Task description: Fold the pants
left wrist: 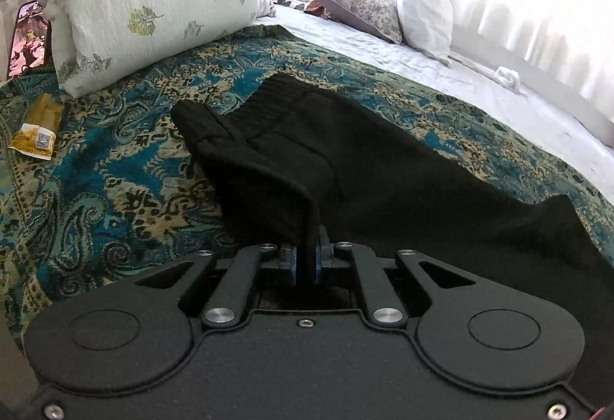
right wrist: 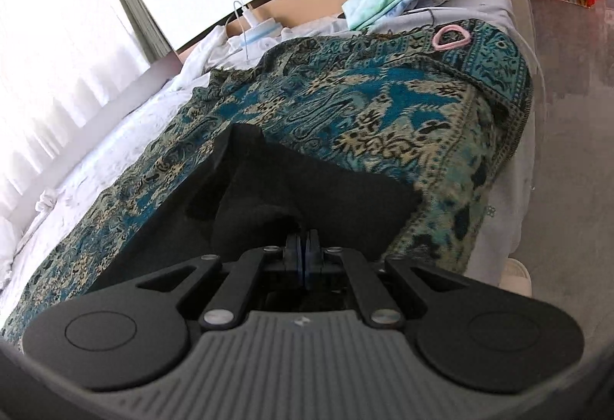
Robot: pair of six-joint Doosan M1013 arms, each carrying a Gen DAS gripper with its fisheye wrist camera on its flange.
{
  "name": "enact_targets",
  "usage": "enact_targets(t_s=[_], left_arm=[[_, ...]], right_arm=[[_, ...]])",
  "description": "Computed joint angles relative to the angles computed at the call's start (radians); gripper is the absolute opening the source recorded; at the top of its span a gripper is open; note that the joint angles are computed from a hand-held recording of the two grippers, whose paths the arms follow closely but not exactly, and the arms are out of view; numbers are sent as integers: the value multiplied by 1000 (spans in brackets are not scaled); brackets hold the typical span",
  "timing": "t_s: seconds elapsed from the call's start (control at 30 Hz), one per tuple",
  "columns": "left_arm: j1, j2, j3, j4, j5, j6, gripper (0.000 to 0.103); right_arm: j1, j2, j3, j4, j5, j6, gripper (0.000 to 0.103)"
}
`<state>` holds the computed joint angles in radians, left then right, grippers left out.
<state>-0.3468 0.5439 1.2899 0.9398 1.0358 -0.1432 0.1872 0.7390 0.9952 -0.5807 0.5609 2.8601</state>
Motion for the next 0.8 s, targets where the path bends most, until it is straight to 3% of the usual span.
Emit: enact_targets(t_s=[0.23,0.5,0.67,0.73,0.77,0.8], left_arm=[[-3,5,-2,6,7,21,10],[-4,1,9,14,-6,31,13],[-6,-1,15,26,-14,40,14],[-5,-3,20,29,-22,41,15],[-5,-4,23,32,-26,40,15],[-5,-5,25,35,-28,43,15]], right_arm=[[-8,-27,59,-77,-47,92,6],[-16,-37,65,-138,-17,186,9],[3,-38,69,-263,49,313,13],[21,-26,49,-354,146,359,29],[26,-21,43,-381,181,362,43],[29,-15,31,-387,219,346,45]])
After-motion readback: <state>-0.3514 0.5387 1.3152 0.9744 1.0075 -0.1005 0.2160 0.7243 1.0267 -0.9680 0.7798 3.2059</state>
